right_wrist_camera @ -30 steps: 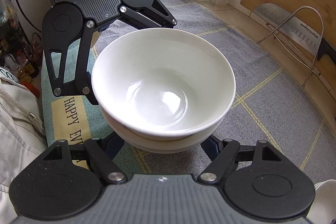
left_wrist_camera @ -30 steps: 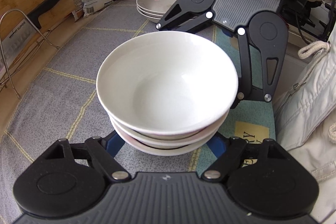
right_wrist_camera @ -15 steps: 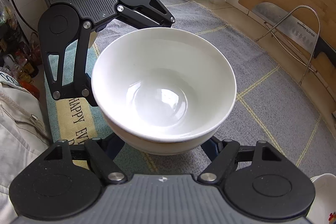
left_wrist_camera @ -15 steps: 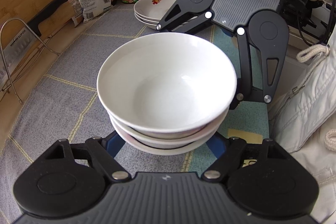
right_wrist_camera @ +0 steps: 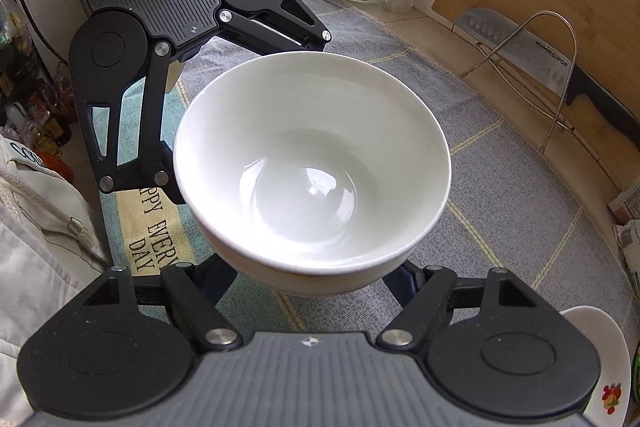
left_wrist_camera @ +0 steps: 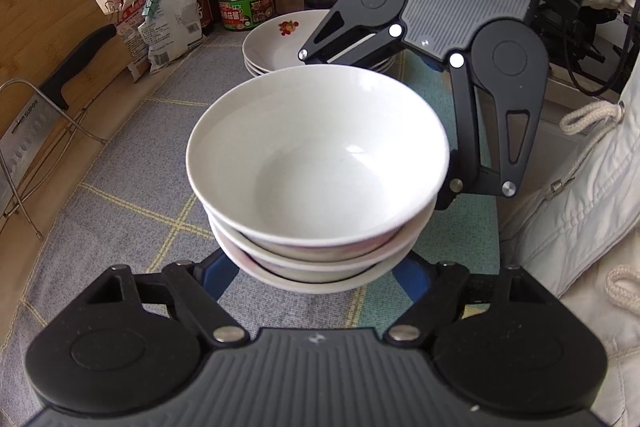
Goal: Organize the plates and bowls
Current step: 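Carry the bowl stack with both tools over the flower plate stack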
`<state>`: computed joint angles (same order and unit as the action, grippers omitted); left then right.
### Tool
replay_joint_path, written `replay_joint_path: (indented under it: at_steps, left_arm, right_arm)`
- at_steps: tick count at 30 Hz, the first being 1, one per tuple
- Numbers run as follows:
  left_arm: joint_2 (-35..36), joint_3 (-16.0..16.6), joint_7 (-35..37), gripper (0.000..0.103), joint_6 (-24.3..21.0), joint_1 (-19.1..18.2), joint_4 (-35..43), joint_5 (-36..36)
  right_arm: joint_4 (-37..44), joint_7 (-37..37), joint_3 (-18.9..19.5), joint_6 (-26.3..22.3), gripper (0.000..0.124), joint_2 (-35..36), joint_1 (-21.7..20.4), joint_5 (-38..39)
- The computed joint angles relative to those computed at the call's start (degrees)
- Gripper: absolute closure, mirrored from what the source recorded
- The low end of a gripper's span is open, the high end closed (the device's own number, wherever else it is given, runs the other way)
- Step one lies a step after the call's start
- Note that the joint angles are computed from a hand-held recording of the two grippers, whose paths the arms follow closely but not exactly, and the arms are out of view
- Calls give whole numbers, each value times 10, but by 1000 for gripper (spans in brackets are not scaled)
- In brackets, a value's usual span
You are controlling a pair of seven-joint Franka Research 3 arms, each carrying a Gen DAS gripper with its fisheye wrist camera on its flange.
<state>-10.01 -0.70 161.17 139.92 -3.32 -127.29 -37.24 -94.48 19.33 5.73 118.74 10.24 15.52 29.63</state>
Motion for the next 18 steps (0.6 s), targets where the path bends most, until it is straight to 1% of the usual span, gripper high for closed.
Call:
replay_joint_path:
  at_steps: [6, 18]
  left_arm:
    - [24, -12, -3, 21, 4, -5, 31, -4]
    - [102, -57, 3, 21, 19, -5, 121, -10]
  right_arm:
    - [12, -6, -6, -8, 42, 1, -11, 2]
    - [35, -16, -24, -11, 42, 3, -45, -5]
